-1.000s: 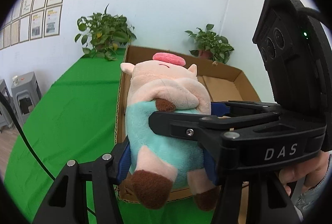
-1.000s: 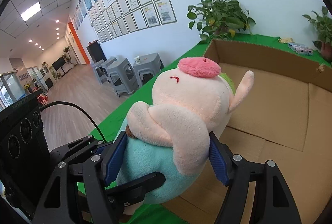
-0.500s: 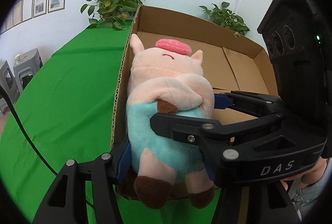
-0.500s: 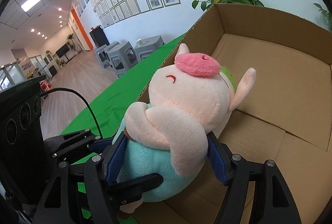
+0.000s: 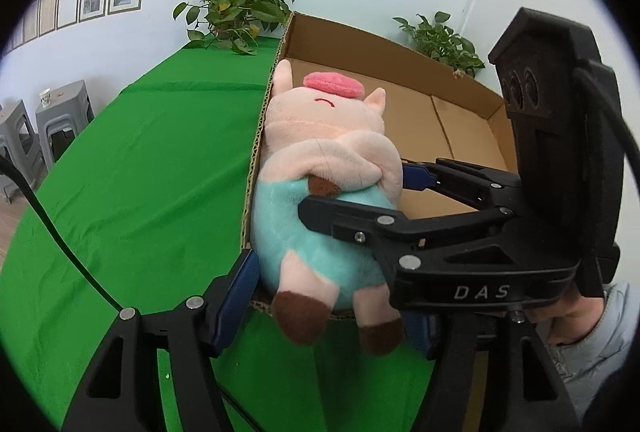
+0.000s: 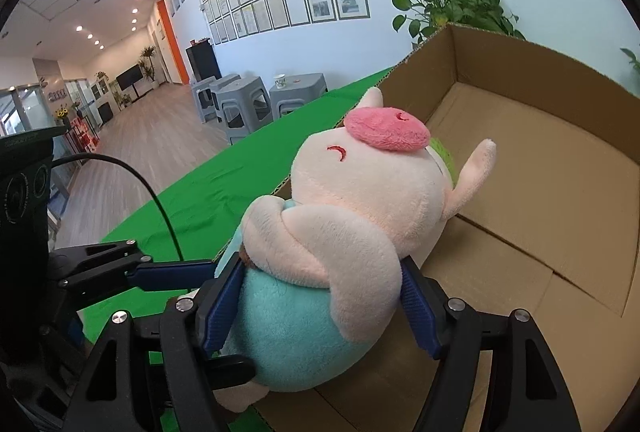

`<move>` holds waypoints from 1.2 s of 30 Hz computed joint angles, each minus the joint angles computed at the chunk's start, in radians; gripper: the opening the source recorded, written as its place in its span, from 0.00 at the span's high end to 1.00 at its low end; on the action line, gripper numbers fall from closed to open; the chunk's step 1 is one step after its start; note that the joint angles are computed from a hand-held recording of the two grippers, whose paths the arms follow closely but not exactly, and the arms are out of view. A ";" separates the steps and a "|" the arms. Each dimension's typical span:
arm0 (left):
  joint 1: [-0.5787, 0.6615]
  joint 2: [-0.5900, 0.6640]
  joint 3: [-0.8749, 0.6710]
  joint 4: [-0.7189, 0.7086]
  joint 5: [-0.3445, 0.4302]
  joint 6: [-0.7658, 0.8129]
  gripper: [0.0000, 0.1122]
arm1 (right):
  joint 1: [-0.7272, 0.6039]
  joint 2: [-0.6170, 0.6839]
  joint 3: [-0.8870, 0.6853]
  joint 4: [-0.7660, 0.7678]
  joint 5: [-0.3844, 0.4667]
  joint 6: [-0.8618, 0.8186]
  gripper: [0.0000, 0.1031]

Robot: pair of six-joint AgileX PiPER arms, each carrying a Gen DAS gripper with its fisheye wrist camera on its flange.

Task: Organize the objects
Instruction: 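Carry the plush pig with the left gripper into the cardboard tray, then open the left gripper and release the pig inside the tray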

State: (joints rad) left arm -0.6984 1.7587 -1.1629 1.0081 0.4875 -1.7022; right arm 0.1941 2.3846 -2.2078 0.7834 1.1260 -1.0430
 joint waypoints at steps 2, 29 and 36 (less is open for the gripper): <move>0.006 0.001 0.004 0.014 -0.008 -0.009 0.41 | 0.005 -0.029 0.053 0.005 -0.039 -0.031 0.32; -0.334 -0.006 -0.150 0.098 0.495 -0.029 0.26 | -0.411 -0.730 1.080 0.259 -0.394 -0.331 0.01; -0.415 0.076 -0.256 0.098 0.560 -0.048 0.26 | -0.568 -0.796 1.189 0.306 -0.340 -0.465 0.01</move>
